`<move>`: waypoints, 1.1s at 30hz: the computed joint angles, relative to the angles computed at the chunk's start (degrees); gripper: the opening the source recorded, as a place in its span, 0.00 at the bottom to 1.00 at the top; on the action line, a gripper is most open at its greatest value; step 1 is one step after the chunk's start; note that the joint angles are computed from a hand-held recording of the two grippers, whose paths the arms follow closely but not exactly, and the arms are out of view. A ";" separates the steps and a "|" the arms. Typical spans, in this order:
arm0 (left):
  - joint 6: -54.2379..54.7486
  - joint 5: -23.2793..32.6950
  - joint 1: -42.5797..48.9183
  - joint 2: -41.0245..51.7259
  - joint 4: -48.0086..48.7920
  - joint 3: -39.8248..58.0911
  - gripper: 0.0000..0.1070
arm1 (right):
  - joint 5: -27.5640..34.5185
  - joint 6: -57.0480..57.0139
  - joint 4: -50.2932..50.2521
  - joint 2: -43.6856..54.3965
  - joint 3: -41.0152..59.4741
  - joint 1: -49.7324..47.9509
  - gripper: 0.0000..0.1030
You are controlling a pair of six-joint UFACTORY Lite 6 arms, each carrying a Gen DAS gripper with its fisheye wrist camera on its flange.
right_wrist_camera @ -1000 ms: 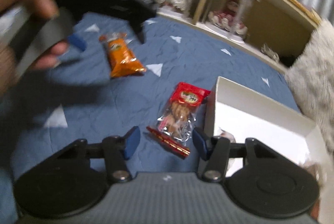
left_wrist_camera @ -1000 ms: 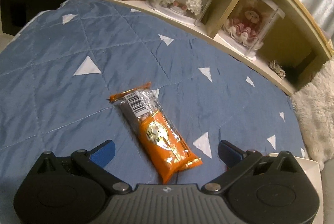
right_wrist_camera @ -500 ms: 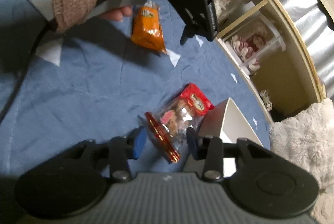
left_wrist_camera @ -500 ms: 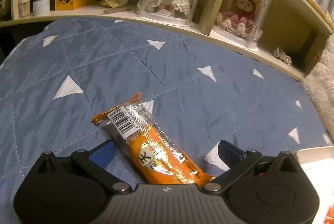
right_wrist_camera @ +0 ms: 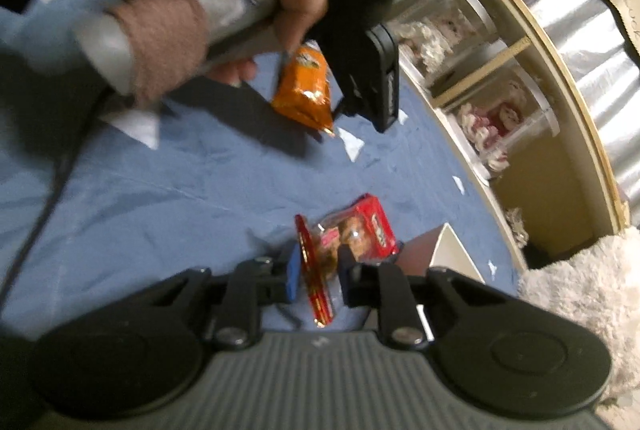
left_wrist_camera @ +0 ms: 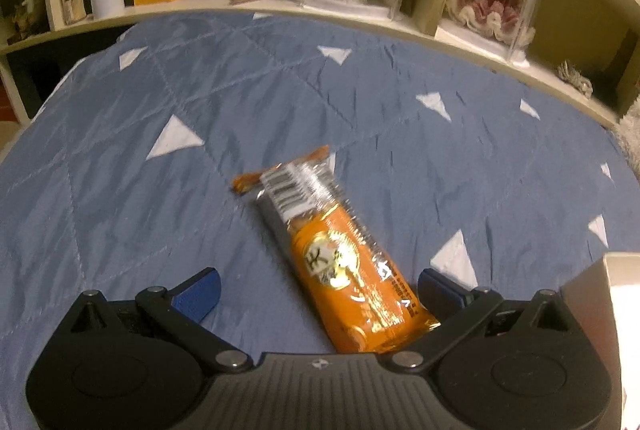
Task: Organize snacks
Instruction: 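Grasp the orange wafer bar with the left tool while the right tool grasps the red twisted-dough pack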
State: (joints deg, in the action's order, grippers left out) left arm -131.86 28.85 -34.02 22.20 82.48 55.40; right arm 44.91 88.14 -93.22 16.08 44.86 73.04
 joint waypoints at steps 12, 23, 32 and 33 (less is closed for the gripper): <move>-3.54 -2.93 -3.75 -8.21 5.30 -10.09 0.77 | -10.20 -23.11 19.49 -20.37 -11.47 5.47 0.24; 5.98 -3.35 -8.13 -17.40 -4.20 -17.58 0.48 | -29.37 -22.91 31.04 -30.24 -13.83 -9.14 0.44; 29.10 -0.99 -15.93 -33.02 -29.99 -28.03 0.48 | -37.78 7.47 21.75 -24.73 -10.38 -20.21 0.45; 30.42 0.05 -17.39 -35.06 -32.61 -29.21 0.48 | -39.52 6.21 24.84 -23.45 -9.66 -21.42 0.45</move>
State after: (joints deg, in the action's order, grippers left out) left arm -101.44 28.90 -51.41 -12.86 49.87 26.18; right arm 5.39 94.35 -68.38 -7.37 35.19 51.62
